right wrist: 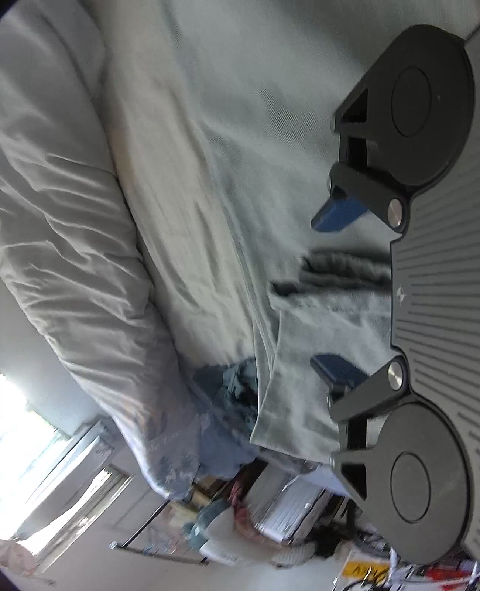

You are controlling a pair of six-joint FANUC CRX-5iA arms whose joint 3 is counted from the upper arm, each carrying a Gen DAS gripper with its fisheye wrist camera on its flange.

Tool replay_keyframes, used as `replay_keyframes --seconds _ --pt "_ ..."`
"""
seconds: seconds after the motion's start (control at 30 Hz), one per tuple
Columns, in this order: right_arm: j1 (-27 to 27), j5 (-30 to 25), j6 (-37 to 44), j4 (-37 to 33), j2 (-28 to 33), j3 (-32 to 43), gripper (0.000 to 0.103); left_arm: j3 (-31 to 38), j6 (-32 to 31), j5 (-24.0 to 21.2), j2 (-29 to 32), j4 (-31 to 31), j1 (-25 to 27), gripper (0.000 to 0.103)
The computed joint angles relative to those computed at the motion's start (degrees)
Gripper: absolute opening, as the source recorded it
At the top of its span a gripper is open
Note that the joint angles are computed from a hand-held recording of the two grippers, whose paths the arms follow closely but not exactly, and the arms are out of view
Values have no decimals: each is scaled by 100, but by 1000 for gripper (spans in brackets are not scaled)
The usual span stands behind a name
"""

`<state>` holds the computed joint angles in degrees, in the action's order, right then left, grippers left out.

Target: Fold clothes

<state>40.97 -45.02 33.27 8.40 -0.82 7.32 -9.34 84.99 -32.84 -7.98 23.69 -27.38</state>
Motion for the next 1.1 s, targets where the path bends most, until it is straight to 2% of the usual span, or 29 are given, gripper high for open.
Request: replay_keyframes --seconds 0.1,0.23,0.37,0.43,0.53,0.6,0.7,0.77,0.83,0.97,1.03,1.1 --pt "204 113 -397 1154 -717 -483 72 -116 -234 61 -17 279 41 12" --pt "725 -332 -1213 2607 -1566 -1044 77 -74 -104 89 -6 36 -33 12" --pt "1625 -1370 -2224 3900 -2131 -1588 77 22 103 68 15 -211 -76 12" --pt "2154 -2157 -2558 4445 -2229 -1734 79 49 214 53 16 -281 -84 12" --pt "2774 -2946 -2953 4821 -2312 -1905 79 111 380 44 19 -506 -130 12" --pt "3013 -2965 -3267 4851 -2475 -2066 81 139 485 65 9 -673 -168 12" --pt "2999 -2616 -3577 4740 -2502 -2191 83 23 520 239 -73 -546 -140 12" --pt "2763 -2197 -3520 4498 -2341 -2129 83 -178 349 439 -139 -65 -60 12" --pt "2358 -1442 -3383 4113 -2140 -2070 83 -365 171 669 -187 403 -8 12" --pt "1406 162 -3000 2626 -1544 -1759 83 -833 -365 1325 -321 1471 -18 12" --pt "1048 444 -2358 1626 -1109 -1322 83 -1045 -658 1652 -408 1885 -68 12" --pt "787 435 -1979 1068 -683 -922 83 -1192 -966 1865 -477 2250 -113 12"
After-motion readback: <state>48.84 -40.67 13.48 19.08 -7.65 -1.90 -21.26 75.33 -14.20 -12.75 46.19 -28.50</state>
